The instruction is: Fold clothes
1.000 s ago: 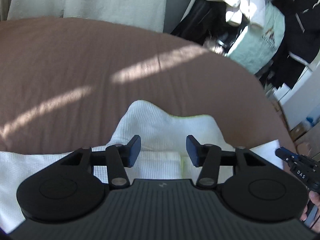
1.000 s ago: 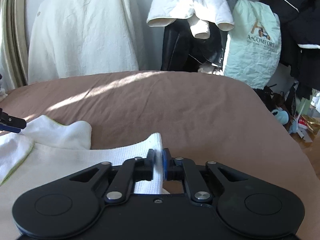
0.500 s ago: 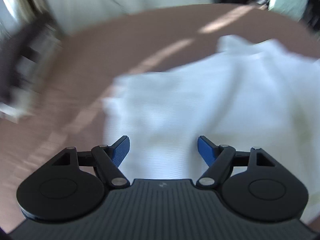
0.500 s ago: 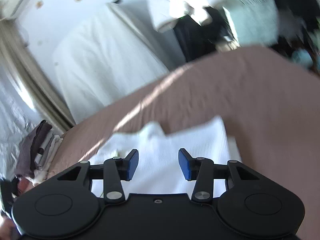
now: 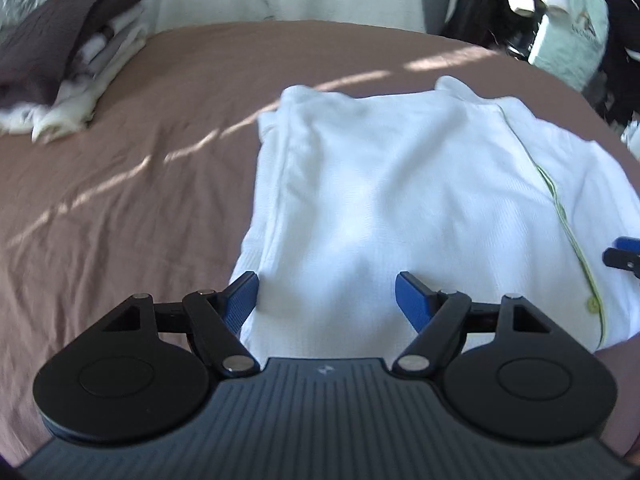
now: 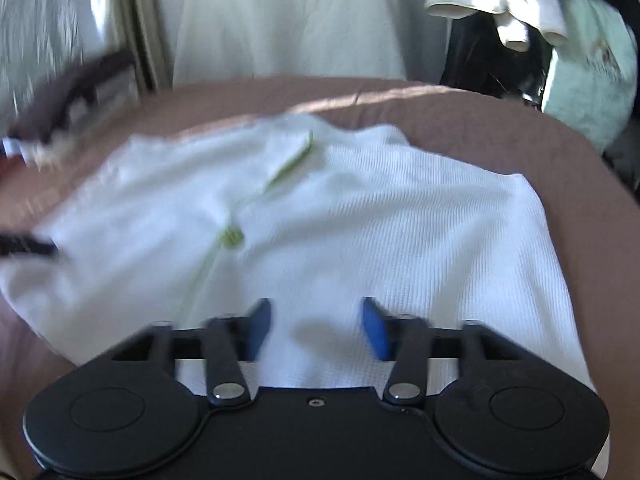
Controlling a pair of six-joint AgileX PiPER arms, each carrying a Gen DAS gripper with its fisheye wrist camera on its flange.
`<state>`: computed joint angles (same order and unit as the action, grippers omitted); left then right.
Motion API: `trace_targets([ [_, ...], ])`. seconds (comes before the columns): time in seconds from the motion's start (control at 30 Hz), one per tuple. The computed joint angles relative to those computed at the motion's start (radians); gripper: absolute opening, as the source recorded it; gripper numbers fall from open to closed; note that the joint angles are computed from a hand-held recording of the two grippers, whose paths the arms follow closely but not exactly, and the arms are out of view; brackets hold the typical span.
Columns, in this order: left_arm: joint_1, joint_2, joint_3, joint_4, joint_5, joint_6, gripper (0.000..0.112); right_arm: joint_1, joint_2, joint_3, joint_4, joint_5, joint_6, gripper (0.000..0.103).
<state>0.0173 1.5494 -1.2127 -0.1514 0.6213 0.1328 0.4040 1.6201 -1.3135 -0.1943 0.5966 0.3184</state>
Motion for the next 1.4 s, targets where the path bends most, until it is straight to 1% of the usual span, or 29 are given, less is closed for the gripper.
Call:
trace_targets([
  [0.03, -0.003, 0.008, -0.006, 0.010, -0.001, -0.009, 0.075, -0.011, 0.015, -0.012, 0.001, 0.019, 0.004, 0.000],
  [0.07, -0.004, 0.017, -0.015, 0.021, 0.006, -0.023, 0.075, -0.022, 0.018, -0.013, -0.002, 0.026, 0.019, 0.000],
  [0.1, -0.002, 0.026, -0.025, 0.034, 0.025, -0.045, 0.075, -0.034, 0.003, 0.006, -0.010, 0.011, 0.049, 0.000],
  [0.13, 0.003, 0.032, -0.034, 0.045, 0.047, -0.067, 0.075, -0.041, -0.013, 0.022, -0.042, 0.002, 0.100, 0.000],
  [0.2, 0.019, 0.041, -0.043, 0.051, 0.079, -0.095, 0.075, -0.047, -0.043, 0.038, -0.163, 0.016, 0.247, 0.000],
  [0.27, 0.031, 0.042, -0.043, 0.062, 0.096, -0.117, 0.075, -0.083, -0.072, 0.045, -0.189, 0.035, 0.330, 0.000],
  [0.33, 0.041, 0.041, -0.042, 0.057, 0.109, -0.123, 0.075, -0.099, -0.092, 0.048, -0.305, 0.085, 0.481, 0.000],
  [0.43, 0.053, 0.040, -0.038, 0.039, 0.114, -0.110, 0.075, -0.113, -0.121, 0.042, -0.569, 0.202, 0.777, 0.000],
  [0.5, 0.058, 0.039, -0.035, 0.036, 0.116, -0.105, 0.075, -0.165, -0.142, 0.012, -0.655, 0.262, 0.865, 0.000],
  [0.53, 0.065, 0.039, -0.034, 0.028, 0.118, -0.096, 0.075, -0.214, -0.144, -0.020, -0.650, 0.294, 0.859, 0.000],
  [0.57, 0.068, 0.041, -0.037, 0.023, 0.121, -0.092, 0.075, -0.277, -0.134, -0.069, -0.604, 0.335, 0.822, 0.000],
  [0.6, 0.068, 0.047, -0.044, 0.023, 0.127, -0.096, 0.075, -0.357, -0.124, -0.125, -0.518, 0.367, 0.765, 0.000],
  [0.63, 0.067, 0.051, -0.049, 0.026, 0.131, -0.101, 0.075, -0.444, -0.116, -0.169, -0.418, 0.394, 0.728, 0.004],
  [0.67, 0.064, 0.052, -0.051, 0.031, 0.134, -0.106, 0.075, -0.525, -0.099, -0.214, -0.318, 0.422, 0.693, 0.017],
  [0.7, 0.062, 0.054, -0.054, 0.035, 0.140, -0.111, 0.075, -0.588, -0.078, -0.251, -0.218, 0.452, 0.656, 0.025],
  [0.73, 0.058, 0.054, -0.058, 0.039, 0.149, -0.116, 0.075, -0.649, -0.067, -0.274, -0.118, 0.468, 0.617, 0.037],
  [0.77, 0.058, 0.054, -0.061, 0.037, 0.159, -0.117, 0.075, -0.693, -0.087, -0.258, -0.018, 0.447, 0.570, 0.043],
  [0.8, 0.061, 0.052, -0.062, 0.027, 0.169, -0.113, 0.075, -0.724, -0.118, -0.235, 0.082, 0.425, 0.512, 0.046],
  [0.87, 0.065, 0.045, -0.060, 0.012, 0.175, -0.112, 0.075, -0.774, -0.177, -0.180, 0.265, 0.393, 0.387, 0.056],
  [0.9, 0.067, 0.038, -0.054, 0.004, 0.168, -0.111, 0.075, -0.762, -0.199, -0.163, 0.308, 0.386, 0.342, 0.058],
  [0.93, 0.069, 0.023, -0.039, -0.009, 0.143, -0.105, 0.075, -0.739, -0.215, -0.149, 0.341, 0.381, 0.314, 0.062],
  [0.97, 0.076, -0.006, -0.009, -0.047, 0.093, -0.075, 0.075, -0.711, -0.225, -0.135, 0.375, 0.378, 0.296, 0.063],
  [1.03, 0.091, -0.075, 0.059, -0.174, -0.024, 0.048, 0.075, -0.643, -0.233, -0.098, 0.474, 0.381, 0.237, 0.063],
  [1.1, 0.085, -0.124, 0.098, -0.271, -0.093, 0.151, 0.077, -0.571, -0.223, -0.066, 0.578, 0.389, 0.172, 0.063],
  [1.13, 0.081, -0.129, 0.102, -0.306, -0.092, 0.186, 0.079, -0.529, -0.212, -0.057, 0.590, 0.394, 0.173, 0.063],
  [1.23, 0.082, -0.087, 0.083, -0.369, 0.004, 0.213, 0.079, -0.408, -0.163, -0.046, 0.527, 0.410, 0.273, 0.063],
  [1.3, 0.078, -0.053, 0.070, -0.328, 0.057, 0.157, 0.079, -0.373, -0.155, -0.012, 0.540, 0.390, 0.312, 0.063],
  [1.37, 0.067, -0.033, 0.056, -0.242, 0.067, 0.071, 0.079, -0.356, -0.160, 0.036, 0.562, 0.344, 0.333, 0.064],
  [1.4, 0.065, -0.027, 0.051, -0.213, 0.067, 0.038, 0.079, -0.340, -0.170, 0.063, 0.543, 0.313, 0.379, 0.063],
])
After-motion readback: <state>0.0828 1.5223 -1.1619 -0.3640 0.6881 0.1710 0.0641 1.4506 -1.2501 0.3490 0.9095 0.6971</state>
